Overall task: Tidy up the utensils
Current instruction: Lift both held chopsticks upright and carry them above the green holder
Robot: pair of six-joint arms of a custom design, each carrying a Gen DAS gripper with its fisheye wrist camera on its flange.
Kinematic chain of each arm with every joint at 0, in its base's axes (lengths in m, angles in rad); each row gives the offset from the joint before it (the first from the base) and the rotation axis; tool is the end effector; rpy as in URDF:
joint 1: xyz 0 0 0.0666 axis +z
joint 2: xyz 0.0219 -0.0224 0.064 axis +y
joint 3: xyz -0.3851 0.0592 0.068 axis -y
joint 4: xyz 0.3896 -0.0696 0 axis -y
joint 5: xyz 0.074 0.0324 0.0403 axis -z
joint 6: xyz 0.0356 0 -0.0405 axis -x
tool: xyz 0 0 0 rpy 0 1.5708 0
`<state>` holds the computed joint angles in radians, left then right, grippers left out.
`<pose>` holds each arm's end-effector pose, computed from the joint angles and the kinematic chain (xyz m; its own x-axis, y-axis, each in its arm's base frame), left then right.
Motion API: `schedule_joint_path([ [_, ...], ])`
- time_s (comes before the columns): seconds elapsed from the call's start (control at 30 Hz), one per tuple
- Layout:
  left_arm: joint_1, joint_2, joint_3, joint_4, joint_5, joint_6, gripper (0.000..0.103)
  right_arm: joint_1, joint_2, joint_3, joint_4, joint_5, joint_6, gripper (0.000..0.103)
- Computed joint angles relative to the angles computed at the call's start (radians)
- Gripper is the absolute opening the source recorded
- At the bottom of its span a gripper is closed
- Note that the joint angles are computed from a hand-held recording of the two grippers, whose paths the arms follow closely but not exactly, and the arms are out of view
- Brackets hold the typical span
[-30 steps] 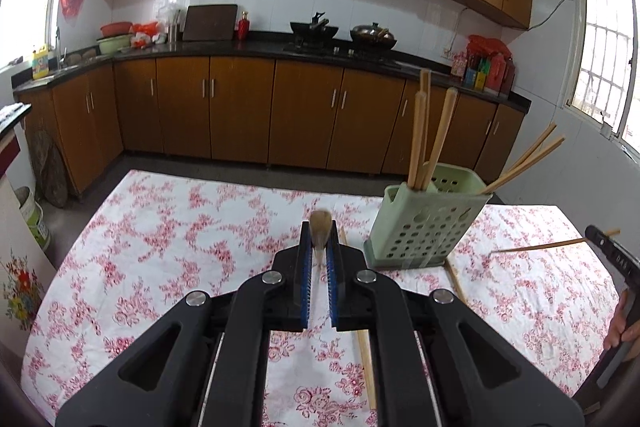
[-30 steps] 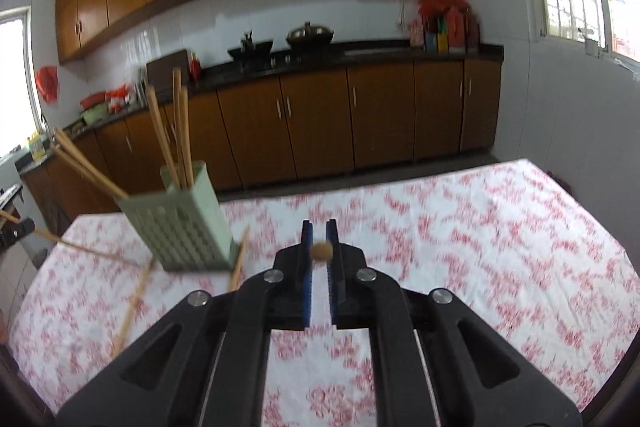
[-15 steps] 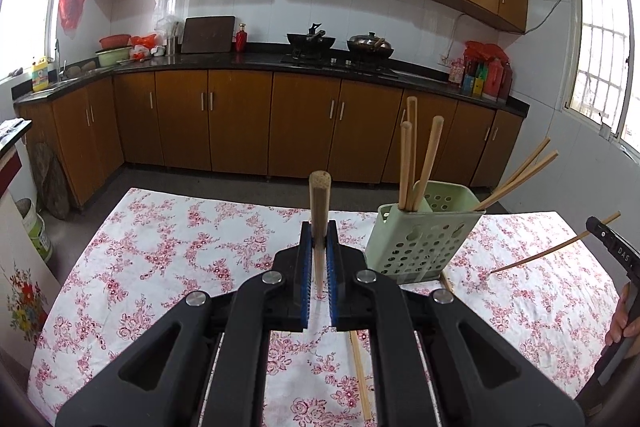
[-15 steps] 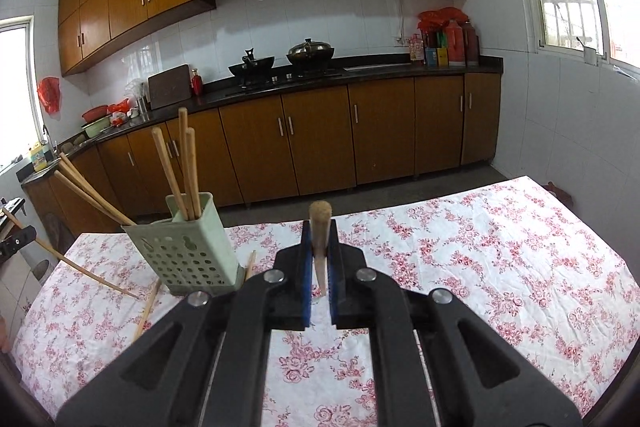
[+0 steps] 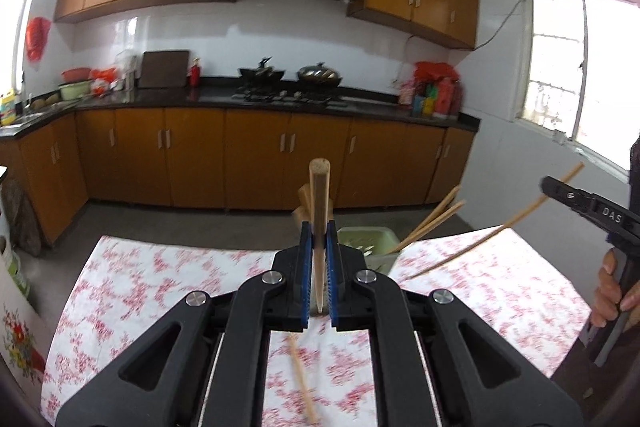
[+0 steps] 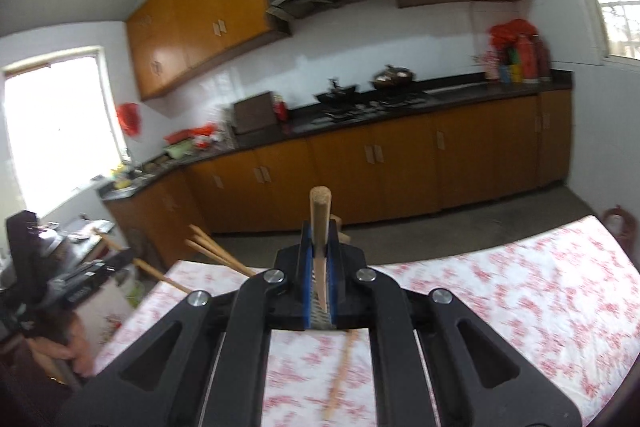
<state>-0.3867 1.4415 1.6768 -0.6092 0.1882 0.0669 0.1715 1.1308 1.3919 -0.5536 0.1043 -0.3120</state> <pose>0.4789 -0.2026 0.5721 -0.3731 0.0810 -0.9243 0.5080 0.8514 -0.1304 0.3953 0.0643 0.5768 -0.2924 0.2592 -0.9205 0.0192 0.9640 0.2654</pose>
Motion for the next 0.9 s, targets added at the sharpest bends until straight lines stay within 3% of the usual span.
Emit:
schedule_joint_path([
  [0.3,-0.043,0.077,0.139,0.075,-0.05,0.079,0.007,0.062,0.081,0.089,0.073,0.104,0.058,0.007],
  [0.43,-0.064,0.114,0.177,0.142,-0.135,0.095,0.007,0.068,0.129,0.124,0.088,0.135,0.066,0.007],
  [0.6,-0.078,0.175,0.211,0.165,-0.189,0.106,0.007,0.048,0.192,0.161,0.068,0.123,0.048,0.007],
  [0.9,-0.074,0.229,0.202,0.138,-0.172,0.125,0.007,0.019,0.273,0.183,0.036,0.072,0.01,0.007],
])
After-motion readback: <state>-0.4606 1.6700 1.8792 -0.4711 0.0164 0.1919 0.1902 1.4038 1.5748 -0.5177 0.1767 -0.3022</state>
